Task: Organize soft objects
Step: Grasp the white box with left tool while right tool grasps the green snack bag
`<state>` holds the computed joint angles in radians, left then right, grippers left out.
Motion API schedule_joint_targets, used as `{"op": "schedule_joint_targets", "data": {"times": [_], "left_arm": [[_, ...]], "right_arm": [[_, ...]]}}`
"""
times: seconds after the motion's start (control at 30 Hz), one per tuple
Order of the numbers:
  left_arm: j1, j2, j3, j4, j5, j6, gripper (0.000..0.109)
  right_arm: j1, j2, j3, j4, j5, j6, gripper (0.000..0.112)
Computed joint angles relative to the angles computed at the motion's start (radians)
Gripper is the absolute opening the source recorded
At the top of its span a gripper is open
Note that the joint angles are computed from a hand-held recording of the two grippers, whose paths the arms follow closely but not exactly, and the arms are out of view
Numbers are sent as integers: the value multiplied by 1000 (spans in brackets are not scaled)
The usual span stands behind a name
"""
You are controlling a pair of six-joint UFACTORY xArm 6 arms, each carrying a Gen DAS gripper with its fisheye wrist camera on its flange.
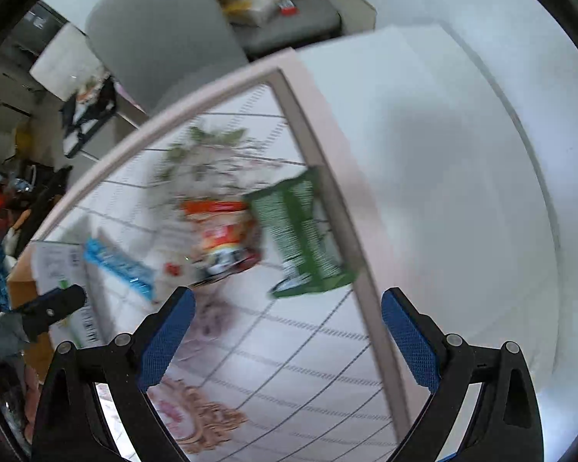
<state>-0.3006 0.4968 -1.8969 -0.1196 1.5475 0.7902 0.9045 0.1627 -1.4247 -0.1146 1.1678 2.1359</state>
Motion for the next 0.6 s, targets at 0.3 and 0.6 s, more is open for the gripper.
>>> {"op": "schedule_joint_targets", "data": {"times": [0.3, 0.6], "left_arm": [[-146, -74, 368, 268, -317, -36, 80], [-159, -119, 450, 255, -386, -26, 53]], "right_arm": [[-78, 31, 188, 184, -227, -208, 99], [-109, 73, 263, 299, -345, -296, 80]]}}
